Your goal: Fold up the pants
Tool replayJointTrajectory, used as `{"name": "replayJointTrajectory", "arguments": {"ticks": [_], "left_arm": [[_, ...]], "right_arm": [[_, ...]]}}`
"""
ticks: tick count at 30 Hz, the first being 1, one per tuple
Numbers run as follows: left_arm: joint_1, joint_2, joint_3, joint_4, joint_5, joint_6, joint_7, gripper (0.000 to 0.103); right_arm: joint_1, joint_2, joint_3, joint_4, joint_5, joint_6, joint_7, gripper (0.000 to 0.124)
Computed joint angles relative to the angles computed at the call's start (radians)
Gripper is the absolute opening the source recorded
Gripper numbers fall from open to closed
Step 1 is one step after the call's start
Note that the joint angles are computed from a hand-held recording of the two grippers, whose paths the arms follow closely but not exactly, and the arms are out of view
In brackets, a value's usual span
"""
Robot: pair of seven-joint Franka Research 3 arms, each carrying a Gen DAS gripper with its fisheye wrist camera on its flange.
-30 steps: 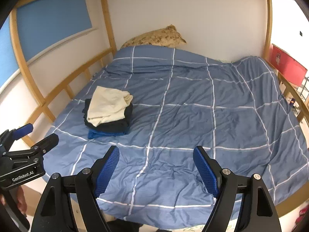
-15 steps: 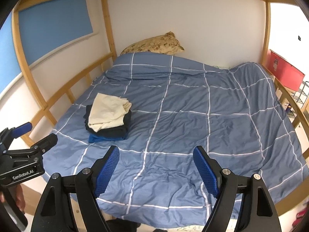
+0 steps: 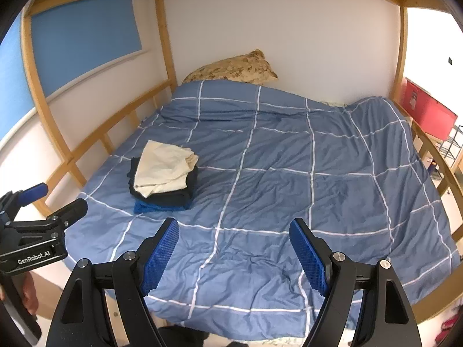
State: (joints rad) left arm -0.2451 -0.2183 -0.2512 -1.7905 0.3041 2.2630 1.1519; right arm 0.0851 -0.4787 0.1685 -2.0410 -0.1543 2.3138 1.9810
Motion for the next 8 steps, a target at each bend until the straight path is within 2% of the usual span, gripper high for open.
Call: {"name": "replayJointTrajectory", "arguments": {"ticks": [8], "left_arm": [[-0.001,0.004,0.0,0.013,0.011,0.025,0.004,0.102]], "right_arm": [[-0.003,0.008,-0.001,0.023,-0.009,0.0,-0.007,0.079]]}}
